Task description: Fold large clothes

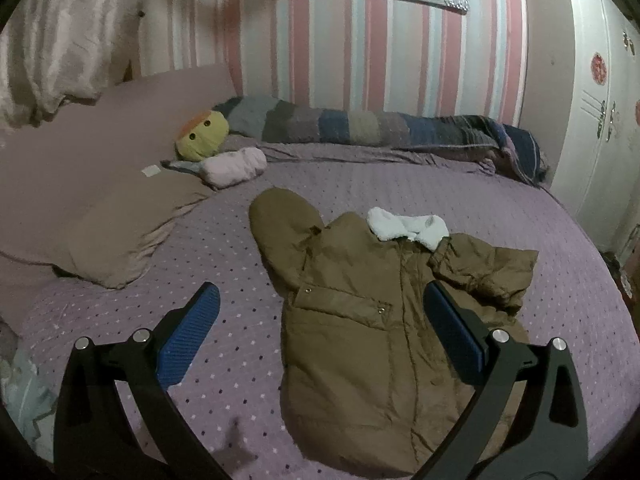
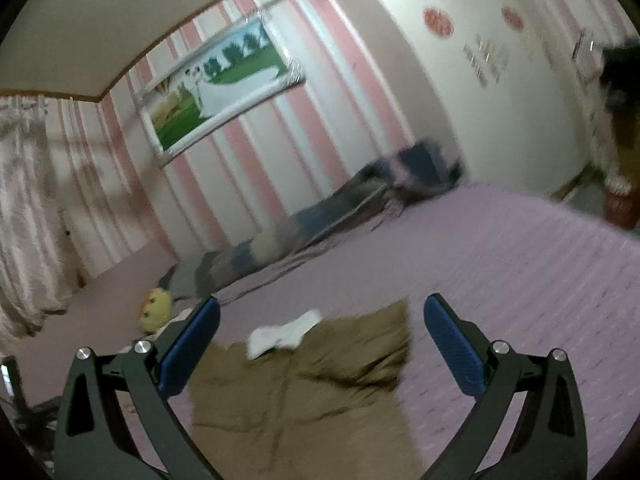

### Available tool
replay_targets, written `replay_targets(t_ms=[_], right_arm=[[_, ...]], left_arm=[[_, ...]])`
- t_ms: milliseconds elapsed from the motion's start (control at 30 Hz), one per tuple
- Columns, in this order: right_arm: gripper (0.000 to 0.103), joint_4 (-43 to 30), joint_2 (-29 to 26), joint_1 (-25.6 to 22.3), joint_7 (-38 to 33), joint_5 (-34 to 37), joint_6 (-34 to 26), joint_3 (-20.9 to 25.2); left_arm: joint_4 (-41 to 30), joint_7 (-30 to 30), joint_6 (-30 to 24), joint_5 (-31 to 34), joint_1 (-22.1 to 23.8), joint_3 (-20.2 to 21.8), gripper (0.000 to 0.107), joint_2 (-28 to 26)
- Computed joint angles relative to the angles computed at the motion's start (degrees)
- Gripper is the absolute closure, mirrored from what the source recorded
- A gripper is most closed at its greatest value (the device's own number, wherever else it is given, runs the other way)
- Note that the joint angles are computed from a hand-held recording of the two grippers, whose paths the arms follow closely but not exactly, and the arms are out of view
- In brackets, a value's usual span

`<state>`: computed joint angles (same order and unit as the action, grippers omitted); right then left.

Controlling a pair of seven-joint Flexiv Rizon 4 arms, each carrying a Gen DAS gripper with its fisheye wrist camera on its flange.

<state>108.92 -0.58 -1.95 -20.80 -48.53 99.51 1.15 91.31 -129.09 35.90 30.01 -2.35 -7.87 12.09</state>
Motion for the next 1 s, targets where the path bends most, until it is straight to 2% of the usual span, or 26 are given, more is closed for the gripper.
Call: replay_targets(t_ms=[100,133,200,233,267,333,400,467,567,733,800,900,1000], right_arm=[[0.001,0.0,3.3,1.0,-11.6,10.1,-3.5,0.1],[0.001,-0.4,3.9,0.7,-12.8,10.3,-4.1,0.2],[0.001,-1.8,4.8,-2.4,-13.0,4.6,-6.9,1.7],[0.001,-2.3,5.3,-1.9,-16.2,6.2,-8.8,2.0],[0.001,-3.0,5.8,0.1,-22.1,11.6,-11.2,2.0],[0.001,-6.0,5.3,6.9,-38.0,29.3,-16.2,1.3],[0.001,-9.1,3.4,9.4,-44.3,36.5,-19.9,1.8],[0.001,-10.0,0.5,9.6,-43.0,35.1,-20.7,3.2],[0.001,-12.6,-5.2,11.2,-42.1,35.4,-22.3,4.4],[0.001,-18.7,-14.9,15.5,-37.6,30.5,-24.6,2.4],[0.001,-22.7,-18.8,16.9,-36.9,29.1,-26.6,1.9],[0.001,-31.6,-25.4,18.0,-39.0,29.4,-30.7,2.5],[0.001,-42.4,-32.9,18.4,-43.3,31.7,-35.6,4.4]], left_arm=[[-0.9,-0.6,-1.3,-1.7,-0.7,-0.7,0.007,0.3],[-1.3,-0.5,-1.4,-3.0,-1.1,-0.7,0.007,0.1],[-1.8,-0.4,-0.9,-5.4,-1.5,-0.3,0.007,-0.3],[-2.1,-0.5,-0.4,-6.3,-1.6,-0.1,0.007,-0.7],[-2.5,-0.4,0.6,-7.1,-1.7,0.1,0.007,-1.3],[-3.7,-0.1,1.1,-6.3,-1.5,-0.1,0.007,-2.5],[-4.8,-0.2,1.0,-3.6,-1.4,-0.4,0.007,-3.9],[-5.5,0.8,0.6,-2.2,-1.5,0.2,0.007,-5.5],[-5.0,5.5,2.0,-4.9,-1.6,3.0,0.007,-8.0],[-4.9,10.4,5.9,-4.3,-0.1,6.6,0.007,-12.5],[-6.3,12.3,6.8,-5.4,0.9,8.0,0.007,-15.0],[-9.7,16.7,7.9,-10.4,2.9,9.7,0.007,-20.1],[-14.4,19.3,8.5,-12.6,3.5,11.2,0.007,-25.6]])
